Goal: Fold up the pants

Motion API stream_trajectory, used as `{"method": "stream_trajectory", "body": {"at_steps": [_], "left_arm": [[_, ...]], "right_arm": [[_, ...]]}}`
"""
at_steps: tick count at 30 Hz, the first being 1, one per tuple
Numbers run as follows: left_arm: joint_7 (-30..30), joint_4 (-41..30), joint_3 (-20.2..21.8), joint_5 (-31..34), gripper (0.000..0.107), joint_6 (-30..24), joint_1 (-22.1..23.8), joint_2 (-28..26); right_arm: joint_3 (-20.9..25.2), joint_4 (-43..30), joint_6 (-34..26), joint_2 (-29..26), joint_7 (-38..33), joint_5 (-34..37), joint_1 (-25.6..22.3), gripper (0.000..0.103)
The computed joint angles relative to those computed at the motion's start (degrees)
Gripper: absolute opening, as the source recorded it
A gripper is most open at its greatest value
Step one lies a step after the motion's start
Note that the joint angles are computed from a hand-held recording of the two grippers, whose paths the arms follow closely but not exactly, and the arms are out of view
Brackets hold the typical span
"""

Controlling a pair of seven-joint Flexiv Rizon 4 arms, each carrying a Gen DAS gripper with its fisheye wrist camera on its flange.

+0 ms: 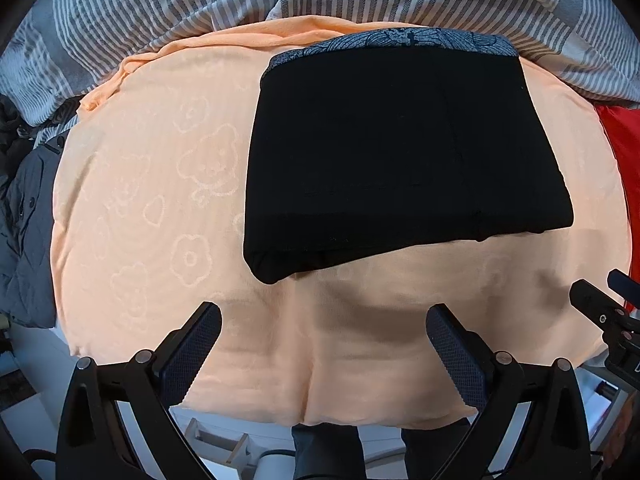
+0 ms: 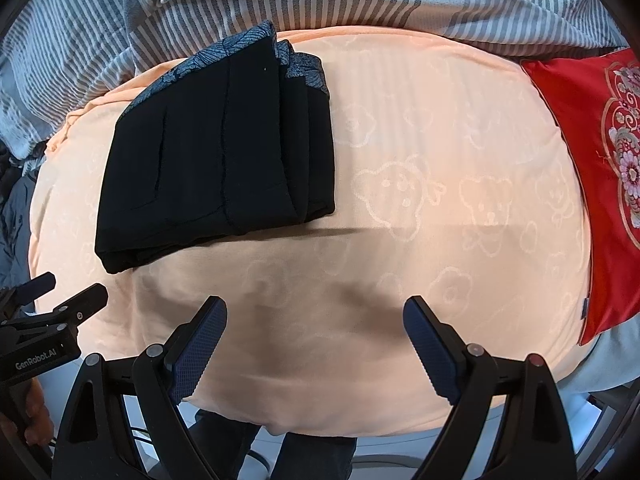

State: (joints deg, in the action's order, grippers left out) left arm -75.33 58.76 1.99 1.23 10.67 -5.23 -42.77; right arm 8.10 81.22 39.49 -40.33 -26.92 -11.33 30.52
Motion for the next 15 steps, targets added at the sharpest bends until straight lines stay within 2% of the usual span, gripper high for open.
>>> {"method": "stream_trajectory", "body": {"at_steps": [9,12,15], "left_arm": [[1.2,-0.8,-0.5,-0.9,0.103,0.4,0.6,-1.0],[1.0,-1.1,-0.6,-1.8,0.103,0.9,1.1,-1.5],[0.4,-2.3,-0.7,-2.9,0.103,1.5,1.8,-2.5]], "right_arm": [[0.0,-0.8,0.2,-0.9,-0.6,0.3,-0.3,0.092],[0.0,-0.3,2.8,-1.0,-1.0,0.5,-0.7,0.092],[-0.7,1.6,7.7,-0.5,-1.1,0.0,-1.1,0.092]]}}
